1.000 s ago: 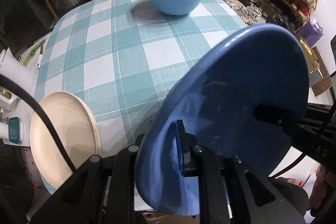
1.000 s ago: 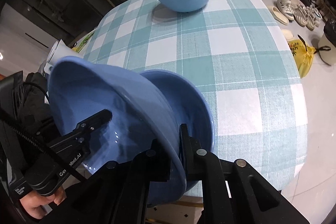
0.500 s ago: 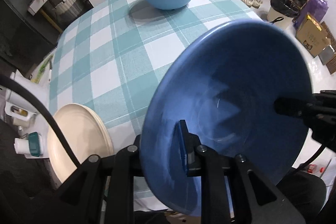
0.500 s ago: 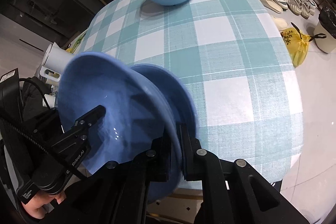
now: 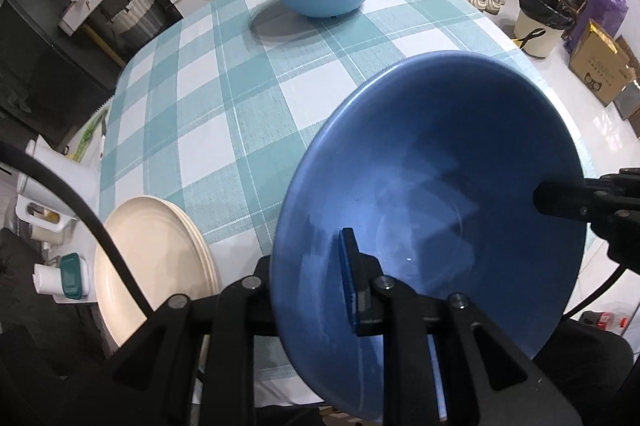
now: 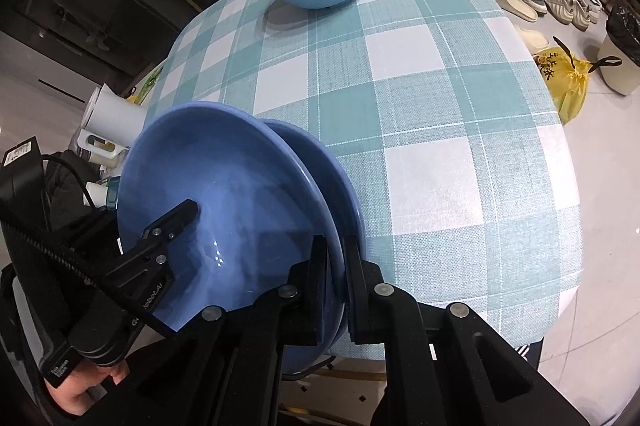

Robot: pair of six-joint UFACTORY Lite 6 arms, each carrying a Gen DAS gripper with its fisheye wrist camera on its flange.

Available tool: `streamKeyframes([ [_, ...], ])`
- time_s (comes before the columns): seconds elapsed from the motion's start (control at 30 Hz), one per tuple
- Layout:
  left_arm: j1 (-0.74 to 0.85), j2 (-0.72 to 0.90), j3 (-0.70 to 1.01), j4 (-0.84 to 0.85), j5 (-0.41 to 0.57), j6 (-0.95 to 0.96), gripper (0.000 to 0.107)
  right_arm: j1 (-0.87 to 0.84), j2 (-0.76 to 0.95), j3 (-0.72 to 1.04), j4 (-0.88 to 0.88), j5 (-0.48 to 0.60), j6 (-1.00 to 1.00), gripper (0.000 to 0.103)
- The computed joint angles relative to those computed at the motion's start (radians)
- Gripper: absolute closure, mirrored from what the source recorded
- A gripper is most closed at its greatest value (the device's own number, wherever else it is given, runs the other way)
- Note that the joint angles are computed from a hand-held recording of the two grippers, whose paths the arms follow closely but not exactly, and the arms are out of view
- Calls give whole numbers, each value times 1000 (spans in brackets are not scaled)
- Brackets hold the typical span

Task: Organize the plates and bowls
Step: 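Lower the blue bowl with both tools into the set-down blue bowl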

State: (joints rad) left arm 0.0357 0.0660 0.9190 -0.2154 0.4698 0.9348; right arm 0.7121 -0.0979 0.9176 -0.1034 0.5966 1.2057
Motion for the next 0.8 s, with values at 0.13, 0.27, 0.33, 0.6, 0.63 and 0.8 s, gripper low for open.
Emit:
streamKeyframes([
  [0.13, -3, 13, 6, -13, 0, -3, 87, 3, -23, 1, -25, 14, 26, 95],
  [0.27, -13, 24, 7, 1, -1, -21, 84, 4, -35, -3, -21, 24, 18, 95],
  [0.33, -15, 17, 1, 4, -5, -16, 84, 2, -36, -7, -10, 19, 6, 95],
  [0.6, 43, 12, 71, -113, 88, 88, 83, 9, -40, -36, -36, -18, 54, 95],
  [0.63, 55, 11, 86, -138, 111, 103, 83, 11, -44, -38, -42, -19, 64, 95],
  [0.8, 65, -22, 89, -158, 137, 138, 83, 28, -38, -26, -54, -8, 83, 95],
])
